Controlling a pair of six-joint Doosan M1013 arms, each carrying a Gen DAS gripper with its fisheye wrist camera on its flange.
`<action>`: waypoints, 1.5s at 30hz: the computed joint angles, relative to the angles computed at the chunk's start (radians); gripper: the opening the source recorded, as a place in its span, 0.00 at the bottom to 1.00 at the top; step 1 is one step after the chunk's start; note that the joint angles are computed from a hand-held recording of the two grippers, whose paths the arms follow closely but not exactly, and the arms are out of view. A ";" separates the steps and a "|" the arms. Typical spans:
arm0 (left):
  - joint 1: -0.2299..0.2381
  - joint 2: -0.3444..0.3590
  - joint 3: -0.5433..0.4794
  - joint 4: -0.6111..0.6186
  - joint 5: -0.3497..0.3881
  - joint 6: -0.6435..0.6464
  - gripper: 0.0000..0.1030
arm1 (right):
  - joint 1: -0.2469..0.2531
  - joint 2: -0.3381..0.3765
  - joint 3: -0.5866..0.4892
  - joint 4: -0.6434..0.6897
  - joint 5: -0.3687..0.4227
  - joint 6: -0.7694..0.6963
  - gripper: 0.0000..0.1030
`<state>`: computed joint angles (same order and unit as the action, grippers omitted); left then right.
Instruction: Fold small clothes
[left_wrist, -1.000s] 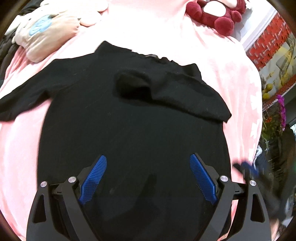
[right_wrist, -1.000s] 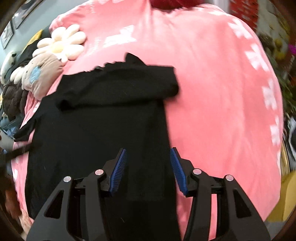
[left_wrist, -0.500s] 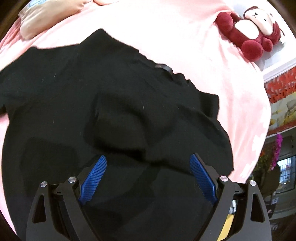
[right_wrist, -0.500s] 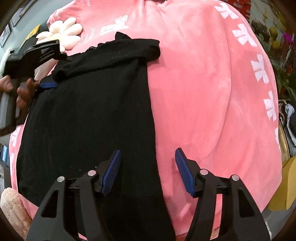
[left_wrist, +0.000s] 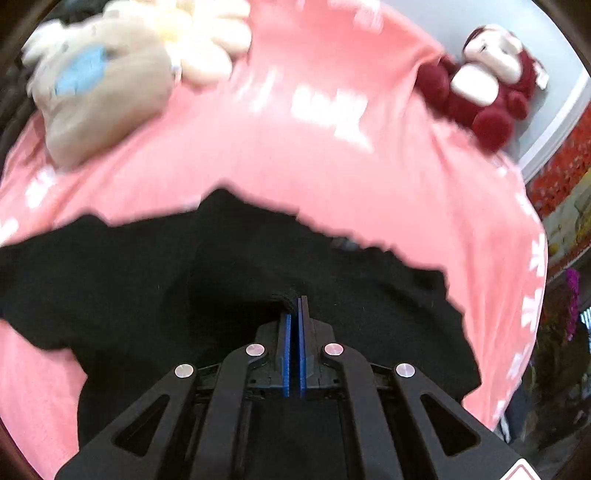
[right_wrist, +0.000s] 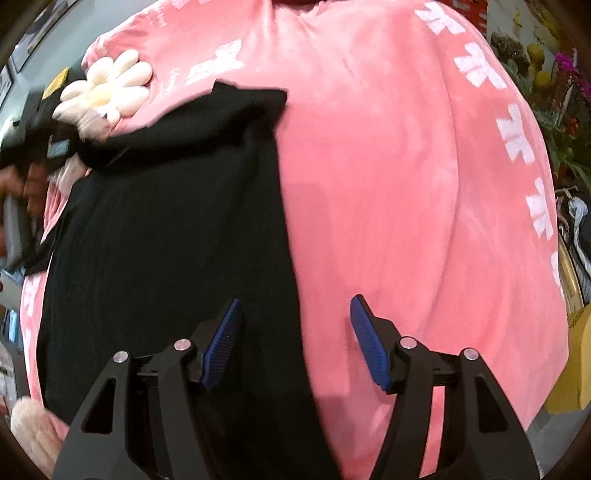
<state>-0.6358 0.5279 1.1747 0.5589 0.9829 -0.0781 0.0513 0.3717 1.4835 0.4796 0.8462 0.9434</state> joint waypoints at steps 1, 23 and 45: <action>-0.001 -0.003 0.009 -0.008 -0.010 0.003 0.01 | 0.015 0.022 -0.036 -0.012 -0.009 0.027 0.58; -0.008 -0.019 0.092 -0.050 -0.054 -0.046 0.08 | 0.125 0.216 -0.309 -0.229 -0.024 0.317 0.48; -0.023 -0.424 0.735 0.157 0.044 -1.056 0.62 | 0.160 -0.047 0.032 -0.101 0.030 0.001 0.54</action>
